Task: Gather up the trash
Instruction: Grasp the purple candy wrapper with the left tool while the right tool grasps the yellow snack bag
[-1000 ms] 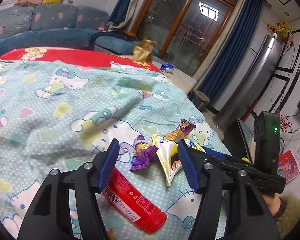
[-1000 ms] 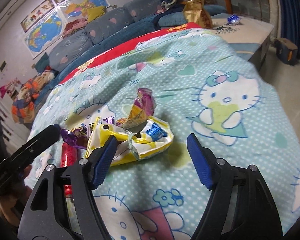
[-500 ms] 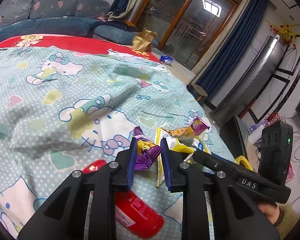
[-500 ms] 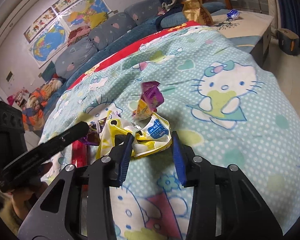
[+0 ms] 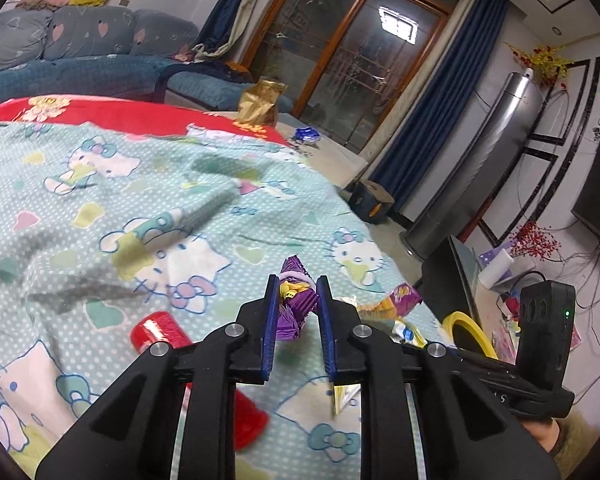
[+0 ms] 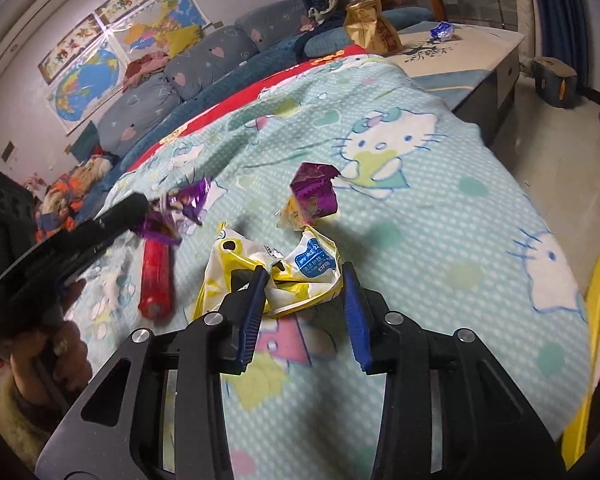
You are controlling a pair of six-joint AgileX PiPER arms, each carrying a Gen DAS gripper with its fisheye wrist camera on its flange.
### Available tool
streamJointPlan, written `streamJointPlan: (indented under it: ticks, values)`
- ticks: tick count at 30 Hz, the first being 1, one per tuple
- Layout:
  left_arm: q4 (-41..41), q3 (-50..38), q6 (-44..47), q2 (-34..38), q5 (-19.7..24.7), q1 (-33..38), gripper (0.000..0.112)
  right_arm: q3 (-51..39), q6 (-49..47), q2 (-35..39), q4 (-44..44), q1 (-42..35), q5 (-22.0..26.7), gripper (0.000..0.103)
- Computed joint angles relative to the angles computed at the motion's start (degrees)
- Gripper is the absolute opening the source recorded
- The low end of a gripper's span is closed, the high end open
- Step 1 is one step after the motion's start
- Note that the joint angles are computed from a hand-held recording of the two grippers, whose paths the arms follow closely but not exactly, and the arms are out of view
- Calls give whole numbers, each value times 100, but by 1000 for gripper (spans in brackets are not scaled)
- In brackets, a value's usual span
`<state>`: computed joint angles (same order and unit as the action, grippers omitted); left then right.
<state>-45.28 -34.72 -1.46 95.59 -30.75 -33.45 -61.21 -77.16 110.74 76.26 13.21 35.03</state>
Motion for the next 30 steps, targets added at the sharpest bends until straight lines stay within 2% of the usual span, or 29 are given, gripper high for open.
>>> streamJointPlan:
  ticks: [6, 11, 15, 18, 22, 24, 30]
  values:
    - [-323, -230, 392, 10, 48, -361, 18, 245, 250, -239, -578, -272, 249, 31]
    - [-507, -657, 844, 230, 338, -620, 18, 537, -6, -416, -653, -492, 353, 31]
    - [-807, -1258, 1491, 659, 763, -733, 18, 684, -117, -507, -698, -634, 419, 31]
    - [-965, -1780, 1902, 1091, 1238, -683, 18, 810, -228, -597, -711, -757, 454, 31]
    - [-2005, -2404, 3111, 1601, 1660, -706, 16, 946, -361, -686, -728, -1014, 545, 31]
    - [-2524, -2595, 3679, 1754, 1685, -763, 16, 1010, -393, -729, -752, -1202, 641, 31]
    - [-3077, -2813, 4257, 1819, 1532, -906, 16, 1108, -514, -790, -799, -1814, 989, 31]
